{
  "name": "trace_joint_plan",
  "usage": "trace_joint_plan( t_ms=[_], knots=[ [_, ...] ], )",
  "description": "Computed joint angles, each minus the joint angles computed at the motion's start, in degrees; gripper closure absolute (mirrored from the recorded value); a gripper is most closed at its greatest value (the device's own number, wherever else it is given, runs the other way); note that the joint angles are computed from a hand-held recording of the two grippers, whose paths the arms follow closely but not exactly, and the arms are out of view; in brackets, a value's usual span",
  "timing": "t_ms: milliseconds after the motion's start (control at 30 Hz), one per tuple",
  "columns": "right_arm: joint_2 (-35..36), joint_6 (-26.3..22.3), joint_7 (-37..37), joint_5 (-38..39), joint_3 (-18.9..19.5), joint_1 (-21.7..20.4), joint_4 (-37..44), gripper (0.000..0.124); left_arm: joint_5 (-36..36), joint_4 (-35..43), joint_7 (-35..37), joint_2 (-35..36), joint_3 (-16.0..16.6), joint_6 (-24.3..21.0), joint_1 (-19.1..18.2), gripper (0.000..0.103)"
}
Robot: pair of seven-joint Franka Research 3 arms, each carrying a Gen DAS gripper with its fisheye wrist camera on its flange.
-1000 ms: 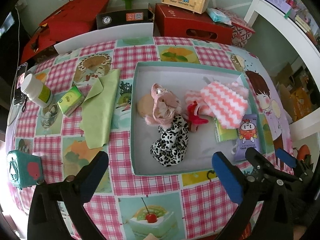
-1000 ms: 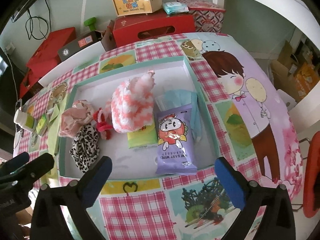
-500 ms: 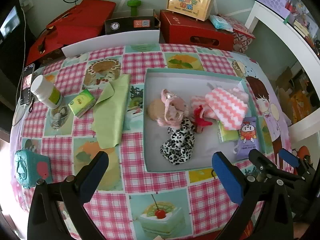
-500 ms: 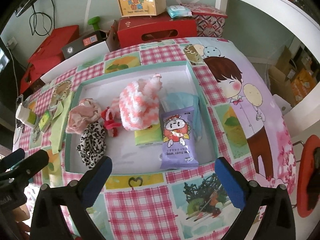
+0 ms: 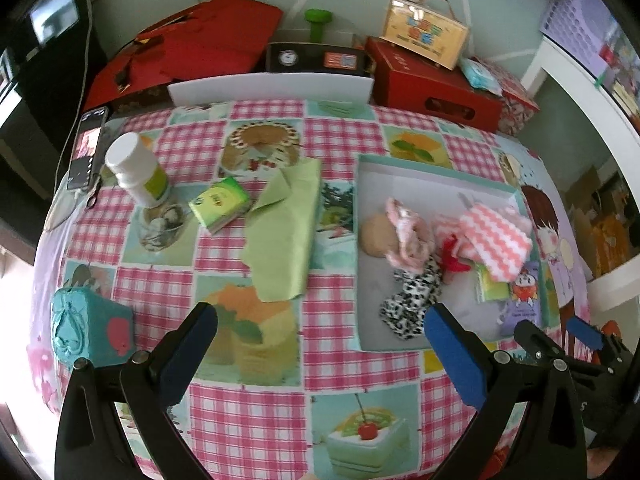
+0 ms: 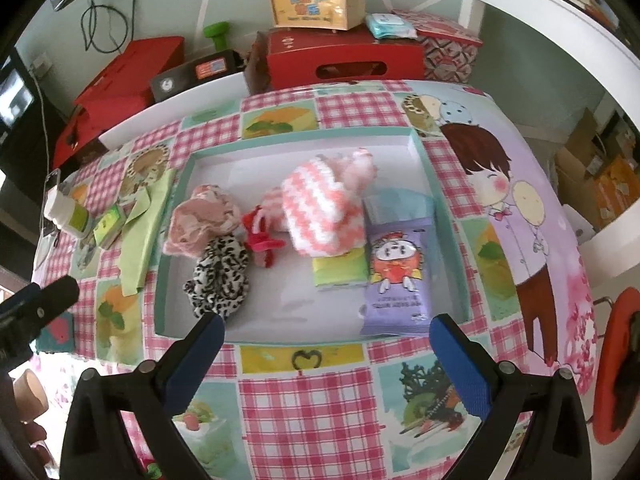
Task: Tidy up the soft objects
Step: 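Lift both open tools out of the tray toward the light-green cloth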
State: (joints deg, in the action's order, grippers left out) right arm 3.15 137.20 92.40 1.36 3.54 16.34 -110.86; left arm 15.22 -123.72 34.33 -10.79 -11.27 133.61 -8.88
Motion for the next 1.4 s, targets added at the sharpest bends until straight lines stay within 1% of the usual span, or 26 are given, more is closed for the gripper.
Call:
trace_joint_plan(
  t_ms=[233,500,667,1100,1400],
  knots=[
    [1.0,-0.7,-1.1,-0.3,0.9,1.5,1.3,0.021,-0.8,-4.2,-1.3,-2.9,1.3,1.0,1.5,0.0],
    [2.8,-1.6,-2.4,-0.4,1.9,3.8,2.6,0.021,-1.1,-10.4,-3.1,-6.4,2.4,4.5,3.5,0.0],
    [4.5,-1.9,-3.0,-0.4,2.4,5.4,4.1,0.021,-1.9,-12.7,-3.0,-7.0,3.1,6.4,4.4,0.0],
    [10.1,-2.7,-5.4,-0.2,3.1,9.2,10.1,0.021,-3.2,-15.3,-1.0,-5.6,4.4,9.6,6.6,0.0],
    [14.2,-3.0,-7.7,0.4,3.1,11.1,15.2,0.021,-2.1,-13.6,1.4,-2.8,4.7,10.5,7.9,0.0]
  ],
)
